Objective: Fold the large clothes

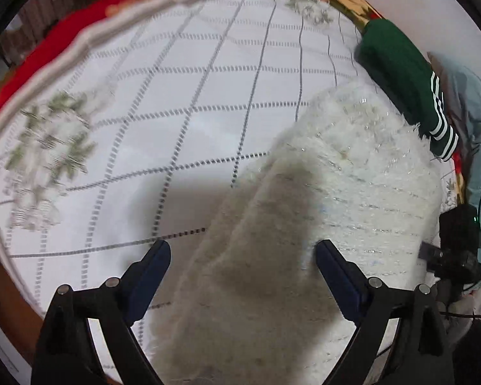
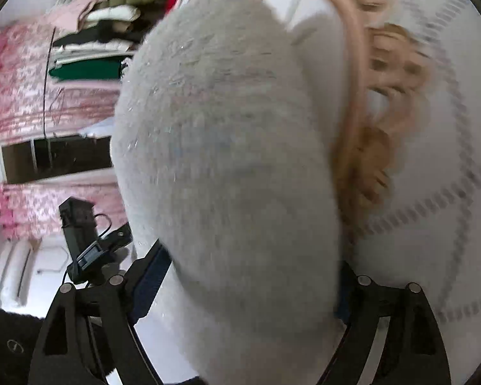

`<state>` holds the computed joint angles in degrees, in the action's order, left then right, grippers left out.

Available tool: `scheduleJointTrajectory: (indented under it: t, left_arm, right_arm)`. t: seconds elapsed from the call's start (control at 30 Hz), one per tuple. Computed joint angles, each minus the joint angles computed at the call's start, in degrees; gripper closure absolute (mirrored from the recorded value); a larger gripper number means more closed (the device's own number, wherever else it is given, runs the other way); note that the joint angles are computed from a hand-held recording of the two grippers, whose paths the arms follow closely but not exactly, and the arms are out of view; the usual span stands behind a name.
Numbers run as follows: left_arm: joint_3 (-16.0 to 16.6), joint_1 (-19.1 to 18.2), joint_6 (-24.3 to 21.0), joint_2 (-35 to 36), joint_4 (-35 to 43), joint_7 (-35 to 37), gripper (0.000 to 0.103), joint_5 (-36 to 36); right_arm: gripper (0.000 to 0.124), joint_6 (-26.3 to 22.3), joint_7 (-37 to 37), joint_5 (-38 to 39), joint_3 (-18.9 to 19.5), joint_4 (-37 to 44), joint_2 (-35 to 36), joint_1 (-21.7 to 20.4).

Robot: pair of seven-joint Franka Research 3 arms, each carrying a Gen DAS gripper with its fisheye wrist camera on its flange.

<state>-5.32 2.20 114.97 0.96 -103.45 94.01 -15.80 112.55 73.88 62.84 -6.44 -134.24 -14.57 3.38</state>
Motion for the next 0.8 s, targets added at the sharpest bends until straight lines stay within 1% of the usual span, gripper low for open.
scheduleJointTrajectory:
  t: [0.03, 0.1, 0.13, 0.17, 0.2, 0.27, 0.3, 0.33, 0.37, 0.43, 0.47, 0.5, 0.53, 0.57, 0.6, 0.63, 0.67, 0.7, 0.73, 0.8]
  left_arm:
    - [0.0, 0.0, -0.2, 0.2, 0.1, -0.2, 0.01, 0.1]
    - [0.0, 0.1, -0.7, 0.9, 0.5, 0.7, 0.01, -0.1]
    - [-0.1, 0.1, -1.3, 1.2, 1.1, 0.5, 0.01, 0.4]
    - [-0.1, 0.2, -1.7, 1.4, 1.5, 0.6, 0.01, 0.3]
    - [0.0, 0.4, -2.2, 1.6, 1.9, 1.0, 0.01, -0.3]
    - [0.2, 1.0, -3.6, 2.1, 2.7, 2.7, 0.01, -2.3]
    - [0.2, 1.3, -4.4, 2.2, 3.1, 3.5, 0.01, -2.8]
    - [0.1, 1.4, -5.2, 2.8, 3.8, 4.2, 0.01, -2.9]
    - [0.0, 1.5, -5.8, 3.3, 4.5, 4.9, 0.01, -3.1]
    - [-0.3, 1.8, -6.8, 4.2, 5.4, 6.5, 0.011, -4.7]
    - [-0.5, 1.8, -6.8, 4.7, 5.9, 7.4, 0.012, -5.6]
    - [-0.7, 1.9, -6.3, 4.7, 5.8, 8.3, 0.015, -6.3]
    - [-1.0, 1.9, -5.2, 4.5, 5.5, 10.4, 0.031, -7.6]
    - [-1.2, 1.7, -4.6, 4.6, 5.6, 11.2, 0.041, -7.5]
    - [-1.4, 1.6, -4.3, 4.7, 5.9, 12.1, 0.049, -7.7]
    - [-1.5, 1.7, -5.1, 5.4, 7.0, 13.5, 0.074, -8.6]
    - [-1.5, 1.8, -6.0, 5.9, 8.1, 14.0, 0.084, -9.0]
    - [-1.6, 1.9, -6.8, 7.0, 10.0, 14.5, 0.086, -9.6]
    - [-1.7, 2.3, -7.6, 7.6, 11.3, 15.2, 0.089, -10.2]
    - [-2.1, 2.6, -10.2, 9.3, 14.9, 16.3, 0.091, -10.6]
  right_arm:
    - [0.037, 0.0, -0.1, 0.5, 0.2, 0.5, 0.4, 0.3]
    - [0.045, 0.6, 1.8, 1.5, 0.8, 0.7, 0.1, 0.8]
    - [0.056, 1.3, 2.9, 3.3, 0.7, -0.2, -0.8, 0.9]
    - [0.065, 1.6, 4.2, 7.5, 0.0, -2.5, -2.9, 0.9]
    - [0.067, 2.2, 4.8, 11.0, -0.5, -4.4, -4.7, 1.2]
    - [0.067, 2.0, 6.4, 12.2, -1.1, -7.2, -8.2, 1.0]
    - [0.068, 2.2, 7.5, 10.1, -0.8, -7.8, -9.4, 1.0]
    - [0.064, 2.3, 8.0, 8.8, -0.6, -7.9, -9.7, 1.2]
    - [0.053, 2.4, 9.0, 8.1, -0.5, -8.8, -9.6, 1.4]
    - [0.04, 3.6, 9.3, 9.1, -0.4, -10.3, -9.1, 2.0]
    - [0.038, 4.2, 7.4, 10.7, -0.5, -10.6, -7.9, 2.7]
    - [0.038, 4.8, 5.8, 12.2, -0.2, -10.2, -6.6, 3.4]
    - [0.037, 5.8, 5.0, 13.4, 0.6, -10.1, -6.1, 4.1]
    - [0.038, 7.3, 5.1, 13.1, 1.5, -9.3, -5.9, 4.5]
    - [0.042, 10.5, 5.0, 14.5, 3.2, -8.5, -5.0, 5.7]
    - [0.053, 11.8, 5.3, 15.4, 3.3, -8.6, -5.1, 6.1]
    - [0.059, 13.5, 6.4, 17.8, 3.5, -9.5, -5.9, 6.7]
    - [0.061, 15.0, 7.2, 18.6, 3.7, -9.7, -6.4, 7.2]
    - [0.064, 16.4, 8.5, 18.4, 4.0, -9.6, -7.0, 7.5]
    - [0.066, 19.0, 10.8, 19.2, 4.6, -9.4, -7.9, 8.7]
